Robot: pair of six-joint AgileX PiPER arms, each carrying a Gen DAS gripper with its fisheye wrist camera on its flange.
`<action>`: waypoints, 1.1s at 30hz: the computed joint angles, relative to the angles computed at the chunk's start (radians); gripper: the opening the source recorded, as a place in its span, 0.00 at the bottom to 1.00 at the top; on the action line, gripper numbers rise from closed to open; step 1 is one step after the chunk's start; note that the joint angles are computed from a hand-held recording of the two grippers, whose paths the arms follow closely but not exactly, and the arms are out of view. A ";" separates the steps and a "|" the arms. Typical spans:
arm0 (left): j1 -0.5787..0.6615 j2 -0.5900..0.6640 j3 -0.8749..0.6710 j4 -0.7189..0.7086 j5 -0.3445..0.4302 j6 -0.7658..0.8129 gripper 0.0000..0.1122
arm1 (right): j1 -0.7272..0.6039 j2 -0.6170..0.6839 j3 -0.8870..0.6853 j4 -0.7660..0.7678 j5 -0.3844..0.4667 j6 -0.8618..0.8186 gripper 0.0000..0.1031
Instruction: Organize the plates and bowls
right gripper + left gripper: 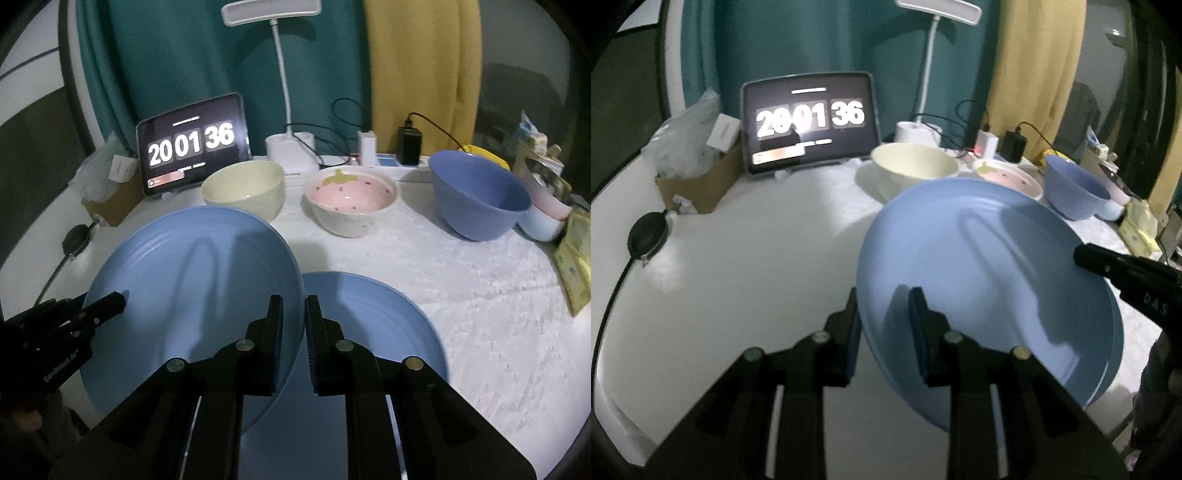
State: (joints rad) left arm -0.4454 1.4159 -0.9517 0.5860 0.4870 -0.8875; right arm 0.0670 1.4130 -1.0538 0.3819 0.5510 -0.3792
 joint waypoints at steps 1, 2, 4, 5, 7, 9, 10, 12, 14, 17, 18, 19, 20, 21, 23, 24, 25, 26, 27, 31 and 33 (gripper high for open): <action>-0.013 0.003 -0.003 0.010 0.005 -0.013 0.23 | -0.018 -0.010 0.012 0.018 0.001 -0.021 0.13; -0.029 0.007 -0.010 0.019 0.013 -0.024 0.23 | -0.028 -0.016 0.018 0.028 0.001 -0.032 0.13; -0.057 0.014 -0.016 0.035 0.025 -0.048 0.23 | -0.056 -0.028 0.034 0.053 0.004 -0.064 0.13; -0.073 0.020 -0.023 0.048 0.033 -0.063 0.23 | -0.075 -0.035 0.043 0.073 0.008 -0.086 0.13; -0.095 0.026 -0.030 0.059 0.043 -0.078 0.23 | -0.103 -0.042 0.051 0.098 0.015 -0.119 0.13; -0.118 0.040 -0.041 0.069 0.053 -0.093 0.23 | -0.138 -0.051 0.065 0.132 0.022 -0.162 0.13; -0.130 0.047 -0.048 0.074 0.059 -0.100 0.23 | -0.152 -0.053 0.069 0.143 0.026 -0.176 0.13; -0.150 0.062 -0.060 0.077 0.069 -0.109 0.23 | -0.180 -0.056 0.078 0.168 0.032 -0.209 0.13; -0.169 0.078 -0.075 0.080 0.078 -0.116 0.23 | -0.204 -0.056 0.086 0.186 0.034 -0.235 0.13; -0.195 0.102 -0.093 0.085 0.089 -0.123 0.23 | -0.247 -0.052 0.095 0.223 0.044 -0.285 0.13; -0.201 0.113 -0.101 0.082 0.091 -0.122 0.23 | -0.258 -0.050 0.097 0.232 0.046 -0.299 0.13; -0.207 0.124 -0.110 0.081 0.094 -0.121 0.23 | -0.270 -0.048 0.100 0.241 0.049 -0.313 0.13; -0.213 0.133 -0.119 0.081 0.098 -0.121 0.23 | -0.279 -0.046 0.103 0.247 0.050 -0.322 0.13; -0.218 0.140 -0.124 0.082 0.101 -0.122 0.23 | -0.290 -0.043 0.105 0.255 0.052 -0.336 0.13; -0.228 0.156 -0.139 0.083 0.108 -0.121 0.23 | -0.305 -0.039 0.108 0.266 0.053 -0.354 0.13; -0.231 0.163 -0.145 0.081 0.109 -0.119 0.23 | -0.314 -0.036 0.110 0.275 0.055 -0.366 0.13; -0.233 0.169 -0.150 0.080 0.110 -0.116 0.23 | -0.321 -0.035 0.112 0.281 0.056 -0.375 0.13; -0.238 0.179 -0.157 0.077 0.113 -0.114 0.23 | -0.331 -0.033 0.113 0.286 0.058 -0.385 0.13; -0.237 0.185 -0.162 0.071 0.113 -0.108 0.23 | -0.333 -0.031 0.114 0.286 0.057 -0.385 0.13; -0.252 0.214 -0.186 0.059 0.126 -0.100 0.24 | -0.359 -0.023 0.117 0.295 0.061 -0.412 0.13; -0.261 0.229 -0.197 0.058 0.136 -0.100 0.25 | -0.369 -0.021 0.122 0.299 0.060 -0.422 0.13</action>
